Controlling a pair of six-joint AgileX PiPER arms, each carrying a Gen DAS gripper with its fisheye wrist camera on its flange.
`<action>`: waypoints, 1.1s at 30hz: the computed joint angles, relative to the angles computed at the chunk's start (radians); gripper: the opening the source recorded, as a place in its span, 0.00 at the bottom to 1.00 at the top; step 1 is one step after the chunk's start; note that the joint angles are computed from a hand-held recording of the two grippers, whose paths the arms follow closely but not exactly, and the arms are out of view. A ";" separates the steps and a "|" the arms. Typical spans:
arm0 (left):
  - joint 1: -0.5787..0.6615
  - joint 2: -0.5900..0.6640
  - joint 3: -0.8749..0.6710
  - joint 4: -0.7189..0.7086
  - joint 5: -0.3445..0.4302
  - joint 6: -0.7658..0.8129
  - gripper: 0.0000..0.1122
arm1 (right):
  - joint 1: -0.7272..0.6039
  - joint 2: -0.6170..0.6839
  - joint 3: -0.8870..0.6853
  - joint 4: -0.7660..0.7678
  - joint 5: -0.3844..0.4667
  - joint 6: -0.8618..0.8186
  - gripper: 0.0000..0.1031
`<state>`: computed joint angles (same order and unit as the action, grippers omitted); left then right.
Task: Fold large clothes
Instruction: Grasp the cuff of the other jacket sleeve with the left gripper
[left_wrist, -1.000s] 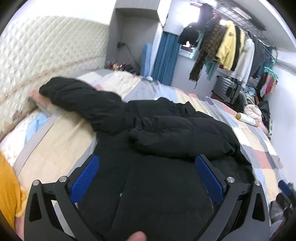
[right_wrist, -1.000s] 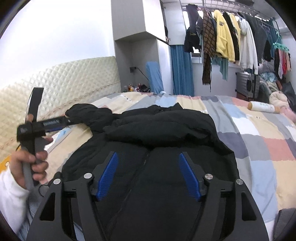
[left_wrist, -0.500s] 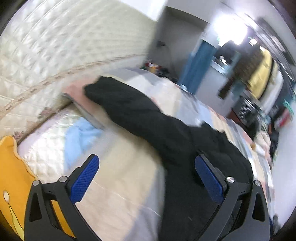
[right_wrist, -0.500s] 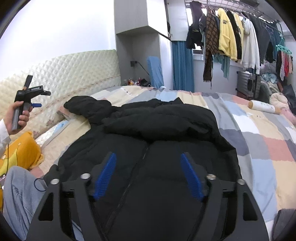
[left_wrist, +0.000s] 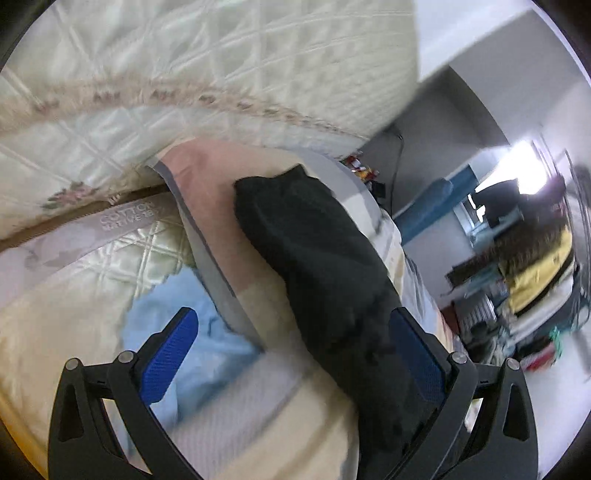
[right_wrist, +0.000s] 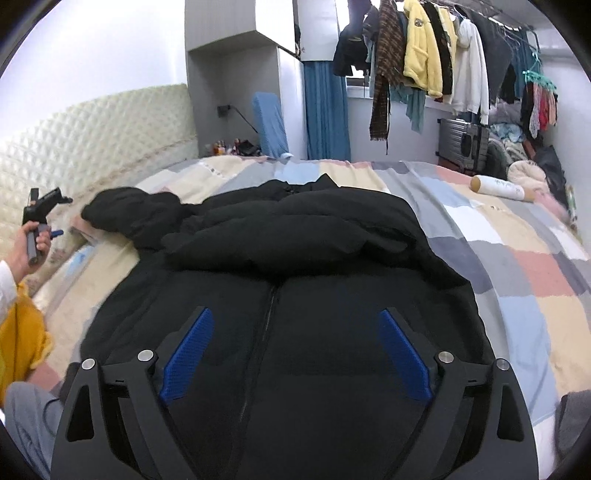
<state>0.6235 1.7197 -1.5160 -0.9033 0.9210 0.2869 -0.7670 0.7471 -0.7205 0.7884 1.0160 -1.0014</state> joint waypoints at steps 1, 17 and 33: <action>0.001 0.040 -0.028 -0.019 0.005 0.004 0.90 | 0.086 0.008 0.000 -0.057 -0.063 0.082 0.88; -0.124 0.373 -0.413 0.091 -0.097 -0.146 0.61 | 0.558 0.201 -0.049 -0.590 -0.376 0.790 0.88; -0.013 0.152 -0.362 0.329 -0.043 -0.324 0.03 | 0.401 0.133 -0.070 -0.335 -0.234 0.519 0.88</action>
<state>0.6105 1.8717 -1.8783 -0.5742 0.8785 -0.0373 -0.3658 0.8801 -0.7902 0.4538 0.7816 -0.4820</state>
